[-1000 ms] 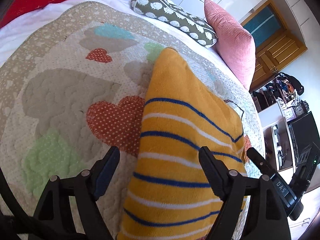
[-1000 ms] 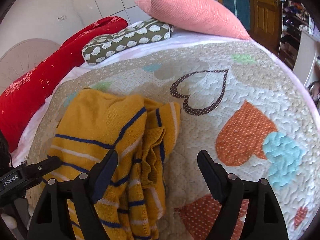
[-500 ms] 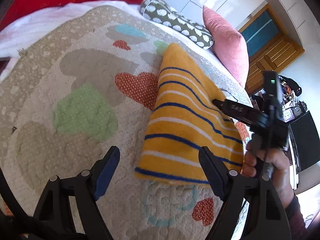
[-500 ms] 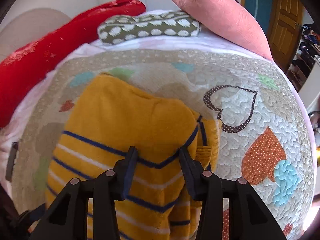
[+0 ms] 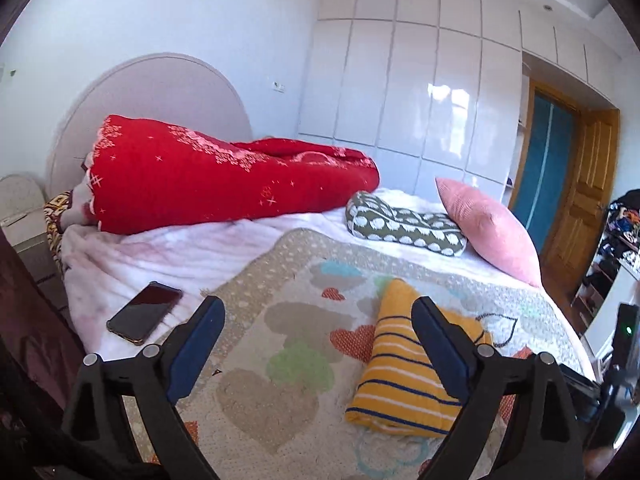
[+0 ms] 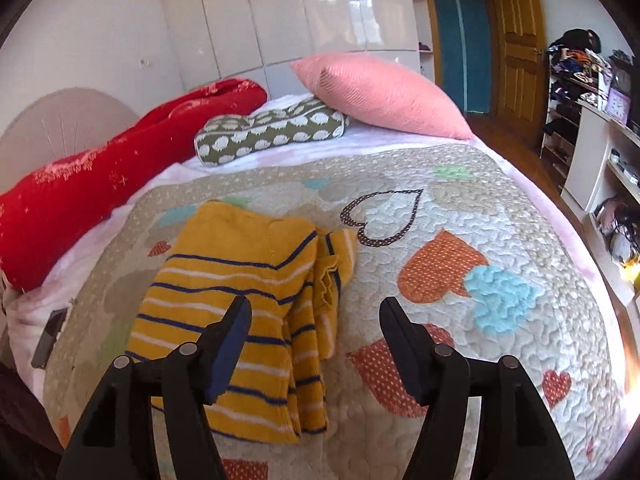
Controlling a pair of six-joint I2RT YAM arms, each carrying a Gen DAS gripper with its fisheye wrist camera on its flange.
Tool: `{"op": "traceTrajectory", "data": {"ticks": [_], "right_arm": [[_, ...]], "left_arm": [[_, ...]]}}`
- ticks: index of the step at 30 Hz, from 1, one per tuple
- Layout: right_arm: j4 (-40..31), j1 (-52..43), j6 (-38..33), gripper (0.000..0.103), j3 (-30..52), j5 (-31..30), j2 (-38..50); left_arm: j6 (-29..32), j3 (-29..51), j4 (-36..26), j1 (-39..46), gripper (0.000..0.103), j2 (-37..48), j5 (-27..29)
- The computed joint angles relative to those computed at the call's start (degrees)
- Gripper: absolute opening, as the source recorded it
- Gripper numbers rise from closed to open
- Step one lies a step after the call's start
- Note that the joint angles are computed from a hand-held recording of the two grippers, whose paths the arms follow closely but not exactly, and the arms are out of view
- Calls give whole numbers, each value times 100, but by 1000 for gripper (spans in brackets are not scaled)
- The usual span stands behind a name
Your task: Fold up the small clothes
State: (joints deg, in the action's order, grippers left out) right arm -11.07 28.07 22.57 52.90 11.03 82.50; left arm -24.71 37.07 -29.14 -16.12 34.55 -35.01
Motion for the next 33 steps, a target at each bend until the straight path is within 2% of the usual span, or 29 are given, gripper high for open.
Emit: {"op": "traceTrajectory", "data": {"ticks": [3, 7, 8, 9, 12, 14, 15, 17, 18, 20, 27, 33], "right_arm": [[105, 215, 148, 81, -648, 485, -986], [173, 724, 264, 96, -1183, 1309, -2035], [192, 926, 247, 102, -1276, 1622, -2258], [237, 1133, 188, 103, -1358, 1973, -2446], [461, 1830, -73, 103, -1509, 3159, -2714], [533, 2043, -192, 103, -1525, 3493, -2695], [406, 2071, -136, 103, -1489, 3484, -2645], [-281, 1947, 88, 103, -1190, 3127, -2385], [-360, 1880, 70, 103, -1191, 2909, -2361], [-313, 1928, 194, 103, -1370, 3049, -2440], [-461, 1997, 511, 103, -1592, 3032, -2649], [-454, 2129, 478, 103, -1617, 3067, -2460]], "left_arm": [[-291, 253, -519, -697, 96, -176, -890], [-525, 377, -1030, -2140, 96, -159, -2481], [-666, 446, -1230, -2523, 96, -148, -2779], [-601, 446, -1217, -2693, 97, -189, -2806], [-412, 455, -1144, -2741, 97, -262, -2229], [-413, 462, -1170, -2509, 97, -194, -1654], [-436, 462, -1192, -2400, 97, -123, -1462], [-524, 417, -1282, -2369, 97, -11, -1385], [-557, 386, -1315, -2392, 97, 16, -1410], [-670, 344, -1444, -2434, 97, 47, -1392], [-824, 118, -1430, -1603, 97, 67, 10], [-911, 23, -1437, -1693, 97, 351, -134]]}}
